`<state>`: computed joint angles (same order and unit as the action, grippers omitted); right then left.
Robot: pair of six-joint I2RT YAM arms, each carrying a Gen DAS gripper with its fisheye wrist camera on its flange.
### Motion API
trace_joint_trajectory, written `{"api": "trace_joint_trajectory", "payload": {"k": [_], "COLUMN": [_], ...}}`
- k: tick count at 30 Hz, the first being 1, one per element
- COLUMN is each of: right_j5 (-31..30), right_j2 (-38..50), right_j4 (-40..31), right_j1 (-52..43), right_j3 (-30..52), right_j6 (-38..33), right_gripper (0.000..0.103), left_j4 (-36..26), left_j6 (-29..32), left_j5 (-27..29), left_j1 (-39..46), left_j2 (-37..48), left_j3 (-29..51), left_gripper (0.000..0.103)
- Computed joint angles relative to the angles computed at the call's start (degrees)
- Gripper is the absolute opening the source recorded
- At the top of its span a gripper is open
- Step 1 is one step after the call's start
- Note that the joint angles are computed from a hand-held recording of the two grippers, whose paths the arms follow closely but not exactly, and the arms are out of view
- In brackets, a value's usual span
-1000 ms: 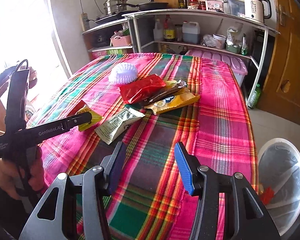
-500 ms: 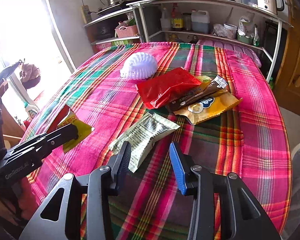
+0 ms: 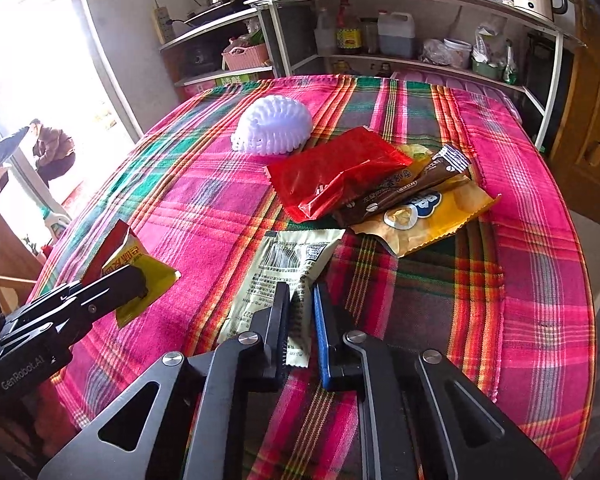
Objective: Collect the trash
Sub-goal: 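Grasp the yellow snack wrapper with the left tool while the right tool grasps the white printed packet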
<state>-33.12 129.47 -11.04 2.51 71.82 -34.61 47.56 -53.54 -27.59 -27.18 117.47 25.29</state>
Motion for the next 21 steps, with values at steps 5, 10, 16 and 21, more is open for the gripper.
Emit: {"api": "trace_joint_trajectory", "payload": {"k": [5,10,16,21], "right_j5": [-1.9,-3.8,-6.5,-8.6], "right_j2": [-1.5,-2.8,-4.5,-5.2], "right_j4": [-0.9,-2.8,-5.5,-8.1], "right_j1": [-2.1,-5.3,-10.6,-15.7], "right_j3": [-0.8,-1.1,-0.5,0.9], "right_j6": [-1.6,-3.9,-6.0,-7.5], "right_gripper": [0.01,0.009,0.009,0.009], "left_j4": [-3.6,-8.4,-15.2,-20.4], "left_j6": [-0.3,-0.9,-0.8,0.4], "left_j5": [-1.2,-2.8,-4.6,-5.6], "left_j1": [-1.2,-3.9,-7.6,-10.5], "left_j2": [-1.4,-3.0,-4.6,-4.6], "left_j3": [1.2,3.6,8.3,13.7], "left_gripper": [0.027,0.027,0.027,0.027]}}
